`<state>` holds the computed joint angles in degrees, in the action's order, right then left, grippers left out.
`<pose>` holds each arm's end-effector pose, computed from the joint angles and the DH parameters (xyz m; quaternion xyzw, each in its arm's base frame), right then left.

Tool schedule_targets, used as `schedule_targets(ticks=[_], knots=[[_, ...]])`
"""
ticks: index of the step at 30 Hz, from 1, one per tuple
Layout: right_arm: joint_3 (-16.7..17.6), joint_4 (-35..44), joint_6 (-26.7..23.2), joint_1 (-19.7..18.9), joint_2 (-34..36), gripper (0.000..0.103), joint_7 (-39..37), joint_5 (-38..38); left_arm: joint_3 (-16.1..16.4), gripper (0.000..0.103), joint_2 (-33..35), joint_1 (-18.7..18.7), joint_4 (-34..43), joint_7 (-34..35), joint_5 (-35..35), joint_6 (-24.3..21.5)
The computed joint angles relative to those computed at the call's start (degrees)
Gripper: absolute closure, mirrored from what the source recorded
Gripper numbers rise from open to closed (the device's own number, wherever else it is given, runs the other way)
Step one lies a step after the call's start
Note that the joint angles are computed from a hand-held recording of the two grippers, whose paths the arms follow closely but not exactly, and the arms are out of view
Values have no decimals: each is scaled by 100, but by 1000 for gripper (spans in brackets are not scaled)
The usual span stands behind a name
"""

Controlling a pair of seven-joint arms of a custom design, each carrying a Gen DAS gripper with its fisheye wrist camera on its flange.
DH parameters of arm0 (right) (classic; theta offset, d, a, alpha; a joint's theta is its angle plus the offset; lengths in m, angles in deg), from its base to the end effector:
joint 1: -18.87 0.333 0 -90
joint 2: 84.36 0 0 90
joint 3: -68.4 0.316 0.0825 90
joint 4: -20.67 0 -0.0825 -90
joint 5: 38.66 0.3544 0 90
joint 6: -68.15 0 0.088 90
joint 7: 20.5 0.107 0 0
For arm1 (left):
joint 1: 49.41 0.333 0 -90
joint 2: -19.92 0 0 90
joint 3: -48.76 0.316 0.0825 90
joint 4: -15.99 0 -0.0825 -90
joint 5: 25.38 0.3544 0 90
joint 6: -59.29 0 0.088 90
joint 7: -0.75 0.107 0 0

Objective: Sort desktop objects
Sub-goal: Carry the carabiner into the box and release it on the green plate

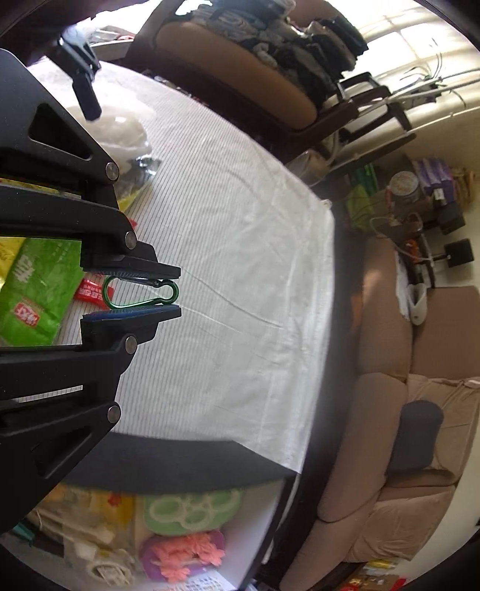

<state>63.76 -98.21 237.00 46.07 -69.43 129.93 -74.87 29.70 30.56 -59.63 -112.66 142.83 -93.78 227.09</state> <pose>0.5368 0.2680 0.3847 -0.6460 0.6907 -0.1753 0.2737 0.4933 -0.2054 0.3371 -0.5683 0.7506 -0.3371 0.0079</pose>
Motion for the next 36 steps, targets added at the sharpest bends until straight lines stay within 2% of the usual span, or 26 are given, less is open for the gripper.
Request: schedule_targets(ticks=[3, 7, 10, 12, 14, 16, 19, 23, 25, 28, 33, 36], knots=[[-63, -366, -53, -72, -553, 90, 101, -230, -133, 26, -30, -22, 61, 521, -469, -62], [63, -889, -281, -507, -1255, 90, 12, -318, -94, 26, -46, -220, 234, 298, -321, -409], [118, -1269, -299, -888, -1586, 90, -288, -116, -16, 28, 77, -533, 693, -734, 877, -523], [126, -1490, -221, -1142, -1707, 90, -411, -38, -73, 28, 204, -676, 1092, -1188, 1466, -529], [116, -1693, -27, -1378, -1761, 90, -650, 219, 18, 28, 462, -978, 1573, -2036, 2497, -494], [135, -1836, 203, -1584, -1769, 90, -826, 425, 107, 35, 769, -1212, 2049, -2684, 3228, -556], [182, -1923, 453, -1818, -1692, 90, -1328, 906, 101, 38, 1365, -1381, 2945, -3409, 3821, -917], [288, -1861, 649, -2005, -1350, 90, -2751, 2393, 173, 36, 2071, -1662, 3886, -4297, 4535, -1067], [485, -1751, 727, -2185, -1089, 90, -3696, 3439, 111, 36, 2396, -1650, 4307, -4577, 4726, -1256], [701, -1475, 679, -2439, -679, 90, -4527, 4296, 201, 36, 2752, -1784, 4793, -5039, 5214, -1452], [868, -1048, 549, -2644, -108, 90, -5145, 4815, 54, 36, 3053, -1715, 5040, -5363, 5648, -1391], [865, -899, 509, -2586, 87, 90, -5301, 4854, -55, 36, 3060, -1626, 4943, -5419, 5761, -1282]])
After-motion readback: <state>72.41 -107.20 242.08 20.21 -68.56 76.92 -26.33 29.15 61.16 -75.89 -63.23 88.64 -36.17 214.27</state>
